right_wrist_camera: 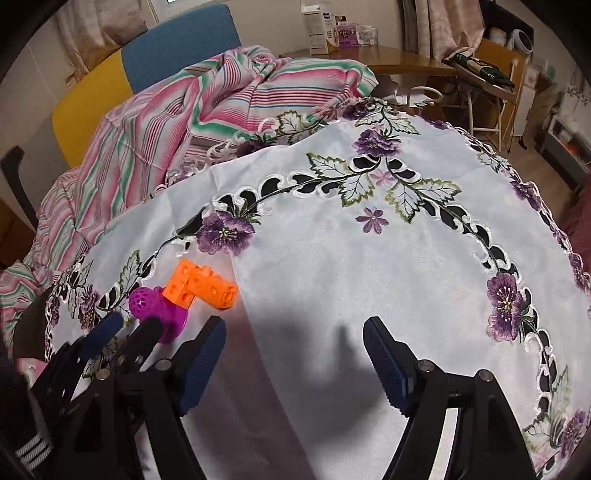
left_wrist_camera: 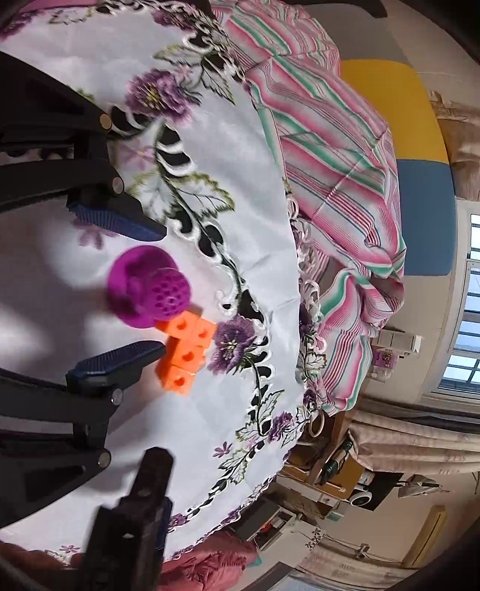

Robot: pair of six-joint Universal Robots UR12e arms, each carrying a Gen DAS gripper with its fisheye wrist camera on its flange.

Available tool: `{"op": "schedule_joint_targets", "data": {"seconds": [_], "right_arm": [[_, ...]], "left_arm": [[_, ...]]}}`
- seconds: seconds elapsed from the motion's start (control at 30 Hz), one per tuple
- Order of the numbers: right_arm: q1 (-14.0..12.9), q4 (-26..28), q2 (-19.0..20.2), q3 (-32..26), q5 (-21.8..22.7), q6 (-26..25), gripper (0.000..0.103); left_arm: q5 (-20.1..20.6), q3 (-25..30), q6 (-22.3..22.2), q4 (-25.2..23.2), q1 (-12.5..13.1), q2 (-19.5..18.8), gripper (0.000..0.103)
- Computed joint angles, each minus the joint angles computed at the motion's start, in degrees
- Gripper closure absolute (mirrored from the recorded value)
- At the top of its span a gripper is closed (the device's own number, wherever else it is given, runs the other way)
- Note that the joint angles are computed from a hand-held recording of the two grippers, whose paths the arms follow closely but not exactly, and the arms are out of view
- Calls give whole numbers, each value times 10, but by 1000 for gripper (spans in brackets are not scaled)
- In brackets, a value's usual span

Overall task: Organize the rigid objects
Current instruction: 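Grasp the purple peg stand with the left tool, then grasp the orange block pair with the right tool while the left tool lifts the purple stand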

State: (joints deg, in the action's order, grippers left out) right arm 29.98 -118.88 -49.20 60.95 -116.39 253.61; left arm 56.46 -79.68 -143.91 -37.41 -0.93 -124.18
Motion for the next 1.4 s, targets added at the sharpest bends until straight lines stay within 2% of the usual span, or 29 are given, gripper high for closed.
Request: {"op": "schedule_joint_targets", "data": {"seconds": [0.1, 0.13, 0.17, 0.33, 0.5, 0.63, 0.77, 0.9, 1.03, 1.1, 1.4], "right_arm": [[0, -7, 0, 1, 1, -4, 26], [0, -9, 0, 1, 0, -6, 26], [0, -9, 0, 1, -1, -7, 26], [-1, -15, 1, 3, 4, -8, 26], [0, -12, 6, -3, 1, -21, 26], [1, -35, 7, 0, -1, -38, 26], [3, -75, 18, -7, -10, -87, 26], [2, -98, 46, -42, -12, -165, 26], [-3, -79, 70, -79, 8, -199, 28], [-4, -69, 79, -91, 3, -210, 29], [-13, -73, 86, -89, 29, -217, 28]], "left_arm": [[5, 9, -4, -2, -3, -9, 56], [-3, 12, 2, -12, -3, -11, 66], [-2, 11, 7, -10, -3, -11, 70], [-32, 1, 15, -6, 6, -6, 70], [-41, -11, 22, 1, 18, 2, 71], [-49, -20, 23, -7, 30, 10, 71], [-69, -39, 10, -8, 51, 25, 71], [-91, -52, -2, -30, 73, 39, 71], [-111, -70, 6, -28, 95, 56, 71], [-113, -79, 9, -20, 103, 62, 71], [-126, -113, 39, -24, 132, 88, 71]]}}
